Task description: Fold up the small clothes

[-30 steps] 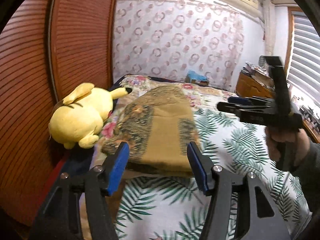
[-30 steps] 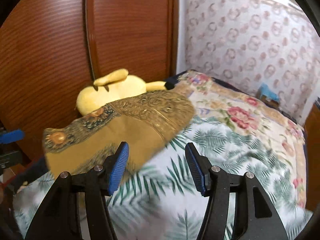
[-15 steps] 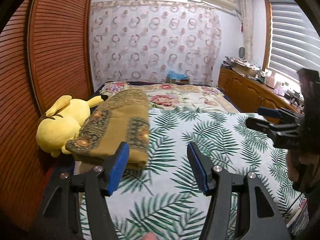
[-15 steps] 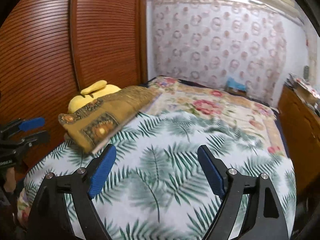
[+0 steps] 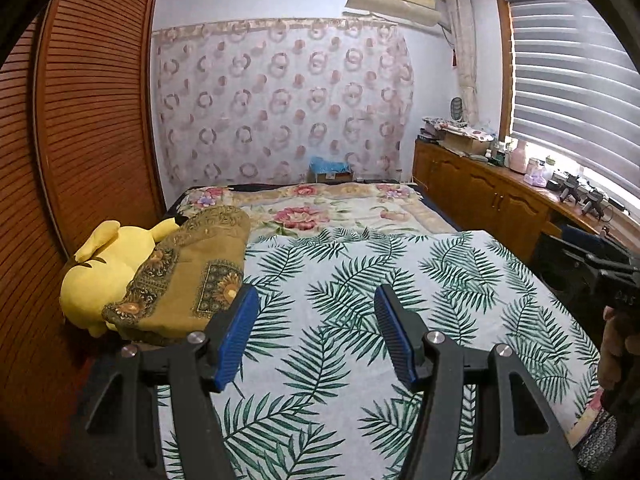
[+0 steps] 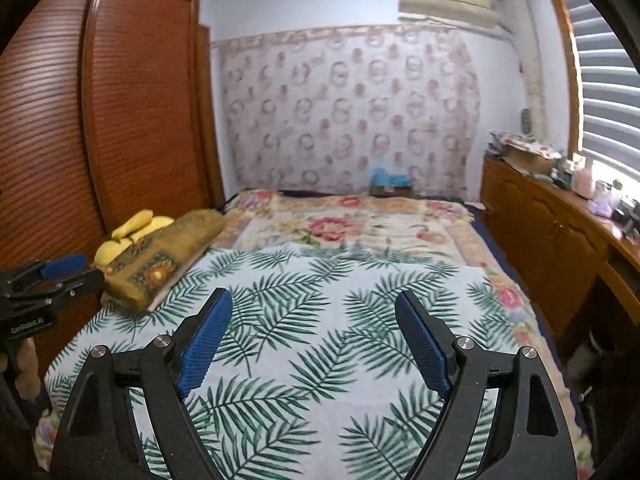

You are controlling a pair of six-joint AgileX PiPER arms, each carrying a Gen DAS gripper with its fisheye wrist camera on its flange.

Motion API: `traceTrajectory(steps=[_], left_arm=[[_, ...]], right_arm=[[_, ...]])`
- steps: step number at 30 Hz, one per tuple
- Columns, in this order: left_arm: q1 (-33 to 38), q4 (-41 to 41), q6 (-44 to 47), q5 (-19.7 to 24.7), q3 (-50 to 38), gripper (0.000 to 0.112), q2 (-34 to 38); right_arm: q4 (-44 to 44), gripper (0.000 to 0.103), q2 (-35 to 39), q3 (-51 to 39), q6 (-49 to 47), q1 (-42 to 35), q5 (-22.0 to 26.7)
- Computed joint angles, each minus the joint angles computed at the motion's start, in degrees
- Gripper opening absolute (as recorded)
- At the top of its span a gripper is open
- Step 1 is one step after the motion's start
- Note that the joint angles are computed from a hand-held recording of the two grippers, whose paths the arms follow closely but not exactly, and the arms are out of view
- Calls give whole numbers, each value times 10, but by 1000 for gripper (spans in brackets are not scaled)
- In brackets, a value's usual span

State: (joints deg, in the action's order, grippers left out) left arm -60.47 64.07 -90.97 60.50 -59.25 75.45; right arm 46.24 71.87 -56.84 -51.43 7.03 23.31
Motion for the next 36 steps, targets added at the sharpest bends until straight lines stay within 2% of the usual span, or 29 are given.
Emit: traceTrajectory(steps=[10, 36], left_arm=[[-24, 12, 9, 40, -40, 60, 11], [-29, 15, 7, 46, -44, 60, 17]], right_arm=[[35, 85, -47, 19, -26, -42, 12], [50, 85, -49, 9, -43, -67, 33]])
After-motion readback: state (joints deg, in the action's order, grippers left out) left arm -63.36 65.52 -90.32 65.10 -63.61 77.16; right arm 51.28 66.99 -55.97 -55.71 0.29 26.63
